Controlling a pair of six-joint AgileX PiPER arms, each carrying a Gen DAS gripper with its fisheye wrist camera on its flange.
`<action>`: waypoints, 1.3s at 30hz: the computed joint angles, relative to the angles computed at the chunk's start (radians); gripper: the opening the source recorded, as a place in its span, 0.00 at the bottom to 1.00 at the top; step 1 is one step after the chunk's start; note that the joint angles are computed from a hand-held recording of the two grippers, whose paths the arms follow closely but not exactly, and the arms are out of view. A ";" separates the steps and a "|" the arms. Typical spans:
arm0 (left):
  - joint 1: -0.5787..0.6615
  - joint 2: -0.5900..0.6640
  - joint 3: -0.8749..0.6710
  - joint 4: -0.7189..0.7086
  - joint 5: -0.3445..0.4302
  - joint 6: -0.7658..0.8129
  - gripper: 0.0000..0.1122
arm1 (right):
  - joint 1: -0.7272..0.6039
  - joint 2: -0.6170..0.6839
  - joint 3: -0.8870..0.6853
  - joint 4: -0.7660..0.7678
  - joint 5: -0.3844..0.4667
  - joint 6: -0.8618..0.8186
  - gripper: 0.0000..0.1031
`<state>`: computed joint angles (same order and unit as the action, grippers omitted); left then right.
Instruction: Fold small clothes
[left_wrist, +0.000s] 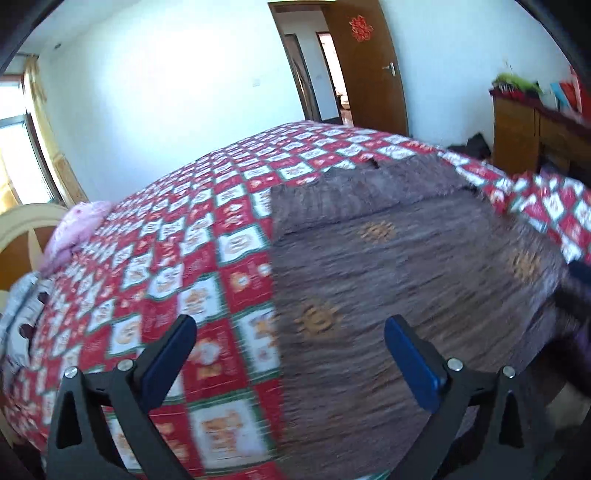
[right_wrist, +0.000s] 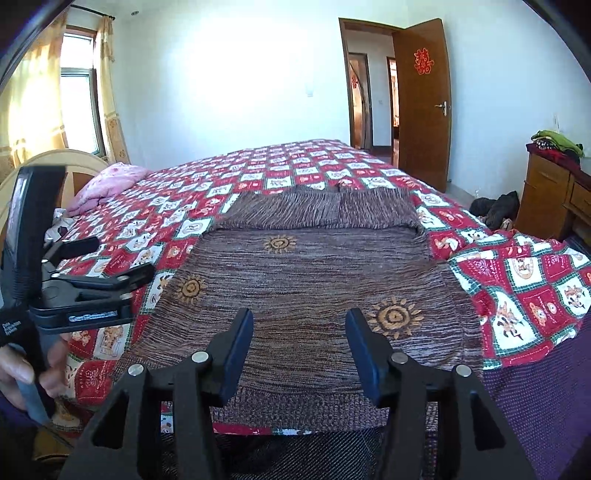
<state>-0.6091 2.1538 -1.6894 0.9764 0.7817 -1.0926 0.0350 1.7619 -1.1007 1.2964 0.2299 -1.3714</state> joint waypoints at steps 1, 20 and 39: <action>0.014 -0.022 0.043 -0.008 -0.018 0.003 0.92 | -0.008 0.000 0.005 0.025 0.008 -0.027 0.52; 0.069 -0.095 0.355 -0.401 -0.287 0.217 0.29 | -0.013 0.017 0.002 0.010 0.026 0.004 0.52; 0.025 -0.125 0.319 -0.288 -0.244 0.134 0.06 | 0.084 0.103 -0.051 -0.153 0.150 0.096 0.52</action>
